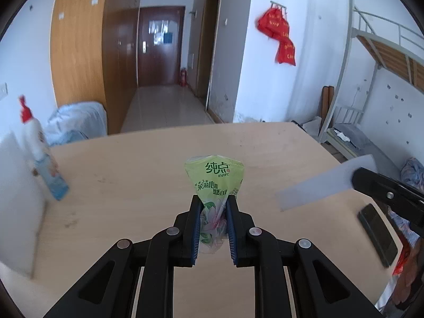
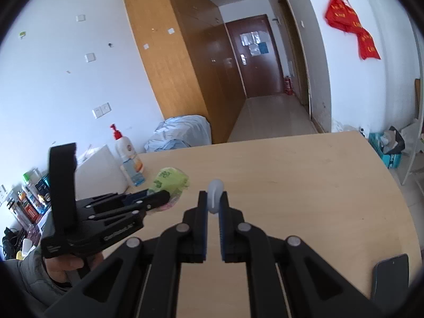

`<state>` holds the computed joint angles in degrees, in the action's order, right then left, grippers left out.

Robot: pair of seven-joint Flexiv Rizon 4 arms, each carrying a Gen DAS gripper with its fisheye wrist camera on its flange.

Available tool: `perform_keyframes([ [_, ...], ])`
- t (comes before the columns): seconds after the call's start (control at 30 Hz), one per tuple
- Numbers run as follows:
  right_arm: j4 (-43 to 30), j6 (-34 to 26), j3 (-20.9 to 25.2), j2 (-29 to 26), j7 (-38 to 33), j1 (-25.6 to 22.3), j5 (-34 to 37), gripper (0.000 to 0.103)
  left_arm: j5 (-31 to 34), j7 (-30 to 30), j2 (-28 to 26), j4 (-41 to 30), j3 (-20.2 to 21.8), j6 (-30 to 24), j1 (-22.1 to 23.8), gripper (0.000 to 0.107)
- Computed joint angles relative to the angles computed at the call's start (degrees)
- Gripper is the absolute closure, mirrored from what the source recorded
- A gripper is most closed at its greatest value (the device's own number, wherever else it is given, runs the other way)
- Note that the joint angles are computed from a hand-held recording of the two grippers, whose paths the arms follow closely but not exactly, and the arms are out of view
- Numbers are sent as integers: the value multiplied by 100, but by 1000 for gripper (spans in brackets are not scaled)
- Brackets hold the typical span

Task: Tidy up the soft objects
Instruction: 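Carry the tissue pack and foam tube over the white foam box with both tools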

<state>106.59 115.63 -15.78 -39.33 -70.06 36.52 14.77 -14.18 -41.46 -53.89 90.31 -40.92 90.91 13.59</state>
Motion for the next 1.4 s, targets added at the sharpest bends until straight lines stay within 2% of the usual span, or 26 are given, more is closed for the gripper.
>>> perform_keyframes([
  [0.3,199,177,-241,195,-339,621,322,94,791,-375,378,1319,-1025,873,1349,88],
  [0.83,147,213,-572,333,-1079,1608,1032,94,2557,-1615,684,2622,-1741,1829,3071,88],
  [1.13,-40,135,-513,256,-1208,1793,957,94,3225,-2335,861,2816,-1664,2048,3518,88],
  [1.4,-339,74,-133,136,-1178,1538,468,94,3530,-2924,1062,2878,-1365,2383,3745,88],
])
